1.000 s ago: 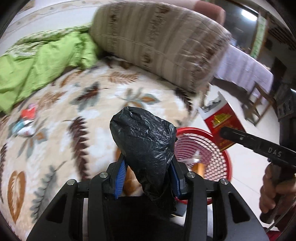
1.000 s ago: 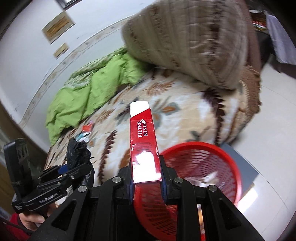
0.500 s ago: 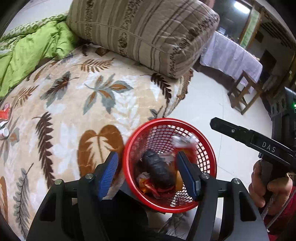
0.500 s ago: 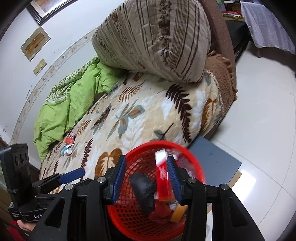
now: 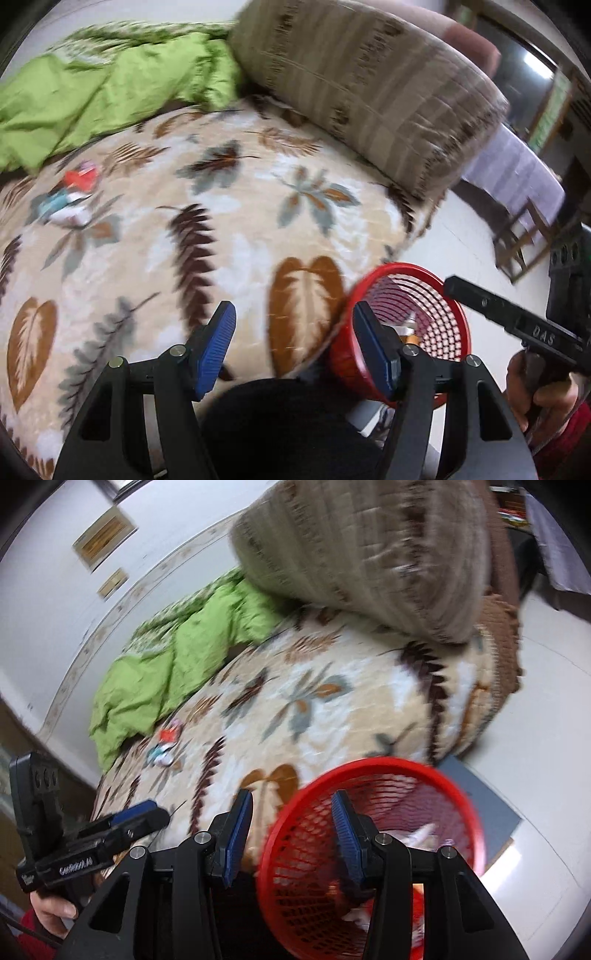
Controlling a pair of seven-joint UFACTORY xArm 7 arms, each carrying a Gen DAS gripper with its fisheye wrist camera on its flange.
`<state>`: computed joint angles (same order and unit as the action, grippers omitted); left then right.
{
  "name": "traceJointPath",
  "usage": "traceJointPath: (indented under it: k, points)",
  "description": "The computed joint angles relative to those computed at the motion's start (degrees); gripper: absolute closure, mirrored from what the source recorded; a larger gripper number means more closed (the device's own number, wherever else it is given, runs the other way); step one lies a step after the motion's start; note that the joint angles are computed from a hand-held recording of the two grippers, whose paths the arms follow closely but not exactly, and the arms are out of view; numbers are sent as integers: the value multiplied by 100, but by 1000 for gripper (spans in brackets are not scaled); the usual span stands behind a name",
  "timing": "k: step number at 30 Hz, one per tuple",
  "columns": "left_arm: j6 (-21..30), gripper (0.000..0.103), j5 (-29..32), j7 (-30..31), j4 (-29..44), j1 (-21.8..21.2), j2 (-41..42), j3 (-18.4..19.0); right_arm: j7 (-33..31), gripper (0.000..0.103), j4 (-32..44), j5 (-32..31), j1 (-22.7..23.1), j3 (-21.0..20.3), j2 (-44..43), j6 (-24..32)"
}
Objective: Collect trash
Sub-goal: 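Move both empty tools back to the remaining trash on the bed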
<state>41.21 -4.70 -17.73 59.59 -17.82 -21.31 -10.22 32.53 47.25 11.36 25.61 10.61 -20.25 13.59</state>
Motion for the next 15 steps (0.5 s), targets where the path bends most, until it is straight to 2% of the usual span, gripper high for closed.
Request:
traceJointPath:
  k: [5, 9, 15]
  points:
    - [41, 39, 95, -239, -437, 320, -475, 180, -490, 55, 773, 149, 337, -2, 728, 59]
    - [62, 39, 284, -440, -710, 628, -769, 253, -873, 52, 1430, 172, 423, 131, 1252, 213]
    - [-24, 39, 538, -798, -1015, 1156, -1106, 362, -1082, 52, 2462, -174, 426, 383, 2053, 558]
